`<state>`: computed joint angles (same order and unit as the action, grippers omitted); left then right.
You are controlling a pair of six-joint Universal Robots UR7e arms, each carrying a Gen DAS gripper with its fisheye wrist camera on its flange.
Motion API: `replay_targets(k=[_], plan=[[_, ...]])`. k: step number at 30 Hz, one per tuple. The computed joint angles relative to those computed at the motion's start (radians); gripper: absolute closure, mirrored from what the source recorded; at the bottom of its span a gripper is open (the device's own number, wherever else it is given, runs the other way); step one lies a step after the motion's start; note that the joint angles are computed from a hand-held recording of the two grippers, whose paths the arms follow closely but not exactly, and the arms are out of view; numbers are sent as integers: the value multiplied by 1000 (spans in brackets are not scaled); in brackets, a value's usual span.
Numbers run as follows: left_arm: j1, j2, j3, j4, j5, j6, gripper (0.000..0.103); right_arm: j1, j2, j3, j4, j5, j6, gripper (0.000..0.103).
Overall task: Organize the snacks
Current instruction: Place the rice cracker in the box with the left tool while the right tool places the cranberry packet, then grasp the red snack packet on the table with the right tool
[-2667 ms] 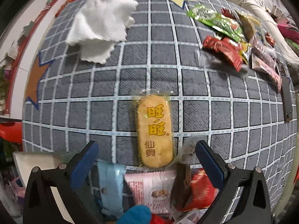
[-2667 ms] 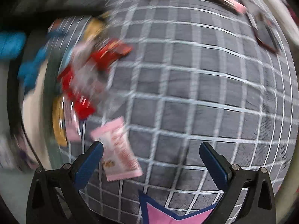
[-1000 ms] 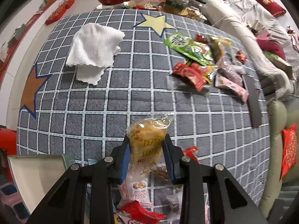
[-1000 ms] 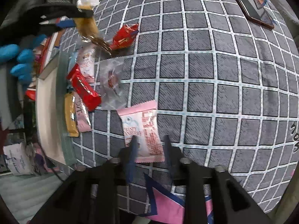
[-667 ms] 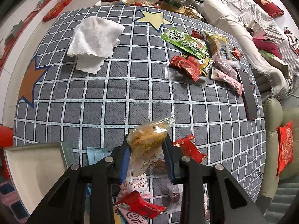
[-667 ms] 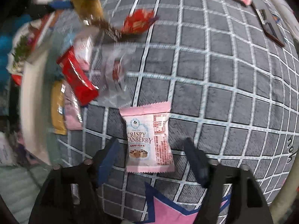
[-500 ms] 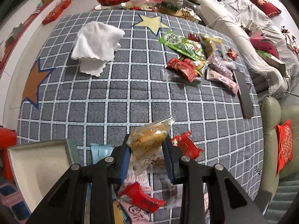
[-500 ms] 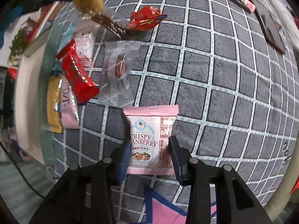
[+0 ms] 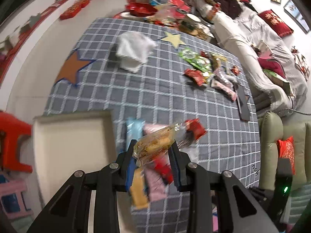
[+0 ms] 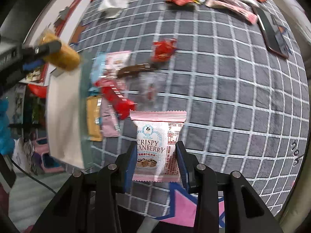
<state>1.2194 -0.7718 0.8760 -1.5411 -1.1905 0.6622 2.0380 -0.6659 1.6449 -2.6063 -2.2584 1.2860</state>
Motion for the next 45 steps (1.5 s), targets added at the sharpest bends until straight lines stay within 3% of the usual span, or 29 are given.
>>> replay_targets(k=[6,13,17,21,24,26,27,30,34,39,45], plan=[[57,30,-129,65,85,-35,68,-7,137,-227,17,52,-139,62],[125,84,-243,113,200,-66,68,-48,383,-659,147,140,-341,62],[149,97,-259,116,246,-67,68,-67,501,-880,264,186,-390,62],[155,69,-192,54,281,-35,65,-81,587,-1049,389,219,-395,62],[153,50,-148,1,305,-14,42,-88,630,-1137,457,233,-384,57],[151,34,-117,-50,315,1,23,-85,651,-1194,521,221,-375,38],[149,31,-110,-60,324,3,21,-81,659,-1220,553,209,-372,34],[145,37,-127,-46,328,0,17,-67,636,-1202,591,169,-361,23],[136,35,-118,-56,359,10,12,-55,613,-1188,641,127,-322,1],[129,29,-115,-50,349,12,12,-49,557,-1094,635,100,-276,1],[116,5,-66,-33,335,38,12,-68,387,-740,505,104,-120,1]])
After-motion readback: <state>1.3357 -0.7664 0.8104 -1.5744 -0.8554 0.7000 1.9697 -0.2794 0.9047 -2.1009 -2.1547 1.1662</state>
